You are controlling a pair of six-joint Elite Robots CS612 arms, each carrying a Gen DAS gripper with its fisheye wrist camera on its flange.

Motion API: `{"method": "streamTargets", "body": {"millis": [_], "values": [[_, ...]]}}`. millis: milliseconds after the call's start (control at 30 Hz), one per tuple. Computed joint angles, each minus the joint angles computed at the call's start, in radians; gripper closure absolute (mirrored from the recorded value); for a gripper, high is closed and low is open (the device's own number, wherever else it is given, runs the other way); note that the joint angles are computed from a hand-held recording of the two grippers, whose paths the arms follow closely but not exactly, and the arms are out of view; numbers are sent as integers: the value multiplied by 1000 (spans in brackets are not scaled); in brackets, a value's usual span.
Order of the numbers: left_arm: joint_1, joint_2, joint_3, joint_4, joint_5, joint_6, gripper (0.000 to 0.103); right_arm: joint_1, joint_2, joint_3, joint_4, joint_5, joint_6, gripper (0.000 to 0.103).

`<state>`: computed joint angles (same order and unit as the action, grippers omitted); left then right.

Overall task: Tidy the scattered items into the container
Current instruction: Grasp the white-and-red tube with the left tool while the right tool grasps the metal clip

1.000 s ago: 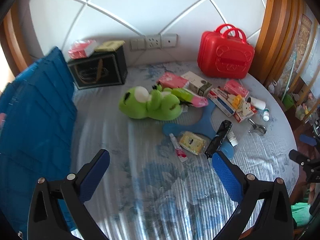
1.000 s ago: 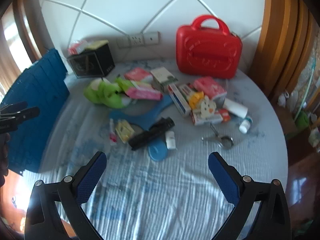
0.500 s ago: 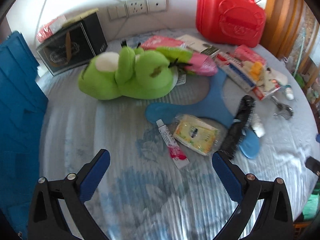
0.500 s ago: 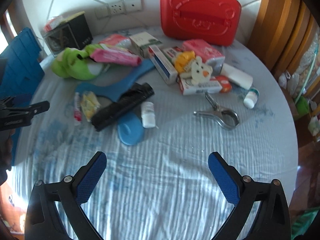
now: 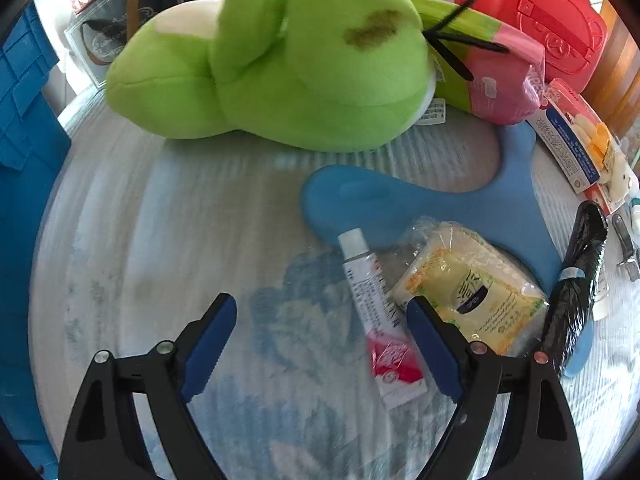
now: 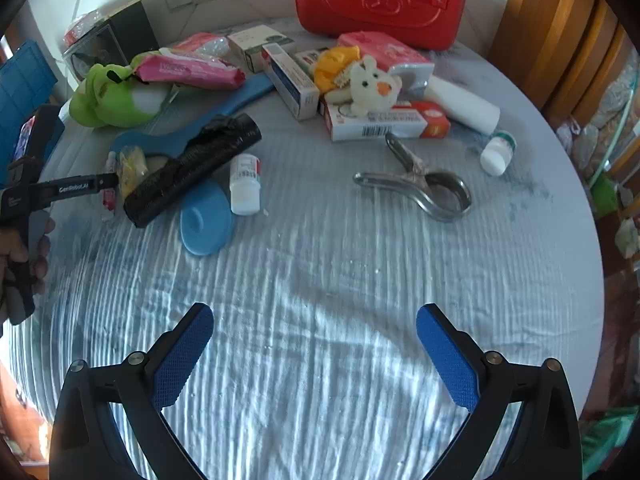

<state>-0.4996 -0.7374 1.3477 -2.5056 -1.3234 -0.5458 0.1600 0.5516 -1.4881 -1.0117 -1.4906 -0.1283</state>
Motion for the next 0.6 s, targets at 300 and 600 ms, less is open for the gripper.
{"method": "streamTargets", "body": {"millis": [300,600], "values": [[-22,4,0,-37,31,34,75,-23,5,47,-76,2,-34,0],[-17,-50,96,-108,9,-46,81,-35,-20,187,-244,-52,-149,0]]}}
